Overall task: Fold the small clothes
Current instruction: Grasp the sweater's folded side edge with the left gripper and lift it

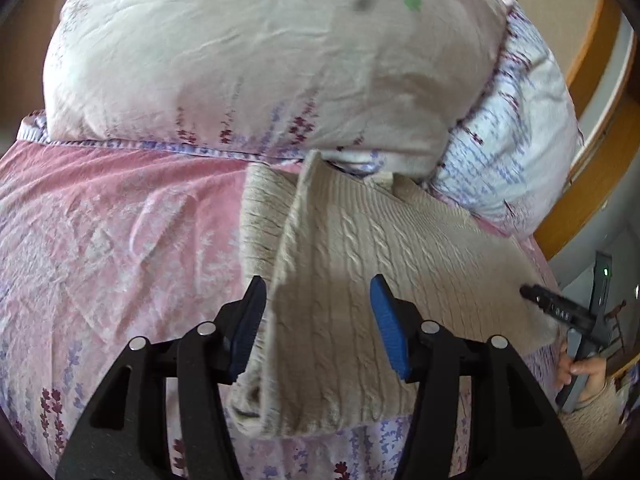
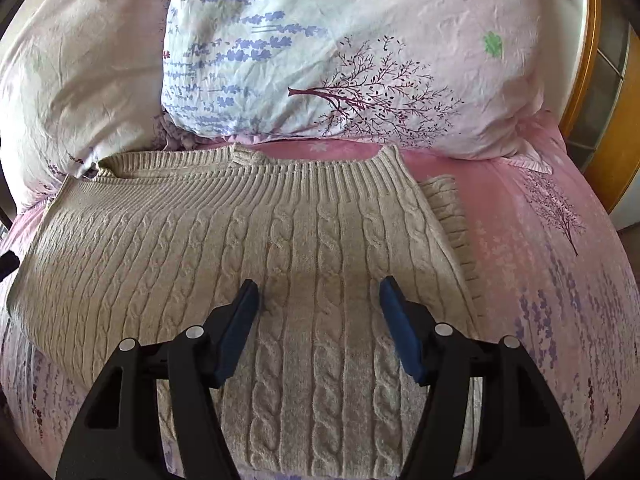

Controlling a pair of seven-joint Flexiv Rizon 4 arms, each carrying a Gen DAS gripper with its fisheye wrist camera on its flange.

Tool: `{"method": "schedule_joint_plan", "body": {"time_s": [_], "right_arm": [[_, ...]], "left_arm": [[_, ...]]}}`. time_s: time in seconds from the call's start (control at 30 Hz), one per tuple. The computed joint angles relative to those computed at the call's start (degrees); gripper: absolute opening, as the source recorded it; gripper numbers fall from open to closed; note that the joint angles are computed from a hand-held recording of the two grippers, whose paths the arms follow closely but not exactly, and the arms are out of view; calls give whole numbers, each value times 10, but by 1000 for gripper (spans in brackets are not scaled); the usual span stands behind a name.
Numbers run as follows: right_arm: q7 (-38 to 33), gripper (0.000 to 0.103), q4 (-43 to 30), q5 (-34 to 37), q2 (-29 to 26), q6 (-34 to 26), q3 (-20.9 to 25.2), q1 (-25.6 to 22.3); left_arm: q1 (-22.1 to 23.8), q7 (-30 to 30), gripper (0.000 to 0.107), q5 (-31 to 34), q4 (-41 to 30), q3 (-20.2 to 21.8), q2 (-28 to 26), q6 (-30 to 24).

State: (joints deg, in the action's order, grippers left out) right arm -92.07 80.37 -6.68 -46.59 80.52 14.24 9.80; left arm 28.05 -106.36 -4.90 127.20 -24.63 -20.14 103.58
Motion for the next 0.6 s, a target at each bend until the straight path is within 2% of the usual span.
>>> {"method": "schedule_joint_plan", "body": {"time_s": [0.13,0.17,0.3,0.4,0.5,0.6], "right_arm": [[-13,65,3,-1,1,1,10,0],[-16,65,5,0,1,4,12,0],[-22,65,12,-3,1,18,8,7],[-14,65,23,-14,1,33,-13,21],[-11,65,24,-17,-2,37,-5,15],[-8,66,25,-21,-4,41,-4,14]], "left_arm": [[149,-24,55,5,7,-142,-31,-16],[175,-24,55,3,6,-169,-44,-21],[208,-22,55,-3,-9,-209,-79,-40],[230,-24,55,4,-16,-240,-112,-27],[261,-35,55,28,-26,-288,-166,-5],[270,-55,55,54,-36,-305,-203,9]]}}
